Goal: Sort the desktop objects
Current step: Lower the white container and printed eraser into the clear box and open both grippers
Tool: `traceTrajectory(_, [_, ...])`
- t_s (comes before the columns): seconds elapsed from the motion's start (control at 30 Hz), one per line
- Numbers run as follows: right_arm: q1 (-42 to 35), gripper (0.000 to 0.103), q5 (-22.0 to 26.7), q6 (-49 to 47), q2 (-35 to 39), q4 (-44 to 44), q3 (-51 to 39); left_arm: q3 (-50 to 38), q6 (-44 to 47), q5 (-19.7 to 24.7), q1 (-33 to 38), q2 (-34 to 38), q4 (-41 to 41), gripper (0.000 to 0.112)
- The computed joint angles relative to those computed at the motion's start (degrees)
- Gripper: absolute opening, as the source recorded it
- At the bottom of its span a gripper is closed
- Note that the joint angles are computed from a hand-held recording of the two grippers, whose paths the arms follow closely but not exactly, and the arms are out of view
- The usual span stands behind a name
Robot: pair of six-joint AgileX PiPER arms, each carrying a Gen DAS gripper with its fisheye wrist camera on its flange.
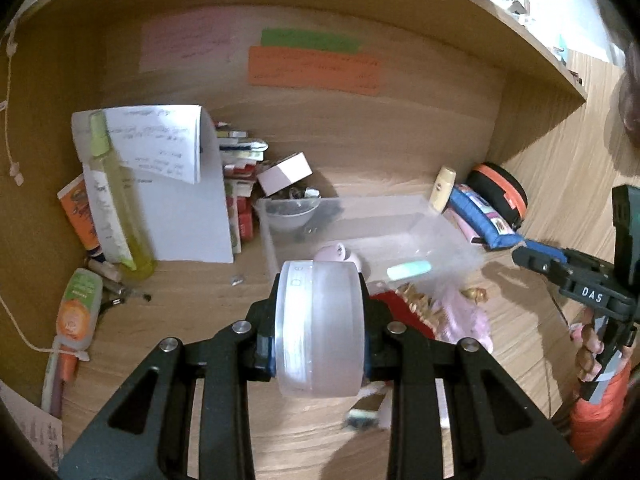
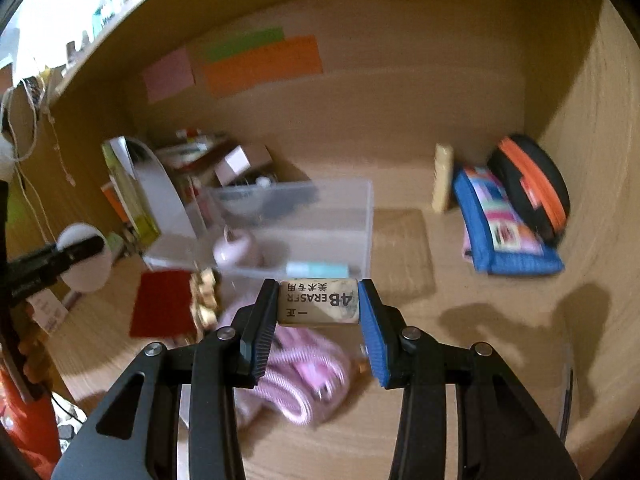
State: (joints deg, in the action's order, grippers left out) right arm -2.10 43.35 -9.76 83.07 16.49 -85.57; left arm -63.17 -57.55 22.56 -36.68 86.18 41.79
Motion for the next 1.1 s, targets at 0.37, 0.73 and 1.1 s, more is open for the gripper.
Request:
traceTrajectory(0.37, [-0.27,0.037,4.61,-4.37,10.86,4.7,-17.39,-12.17,13.49,1.92,3.65,8.33,-15.58,0.029])
traceTrajectory(0.73, [1.88,0.037,13.22,-1.72,24.48,2.08,-30.49,-23.8,22.59,6.29,6.01,19.65,-23.85,0.029])
traceTrajectory(1.1, [2.25,0.037,19.03,-0.13,30.73,0.47,-36.04,-29.26,29.6,8.28,7.68,26.33,-30.79,0.029])
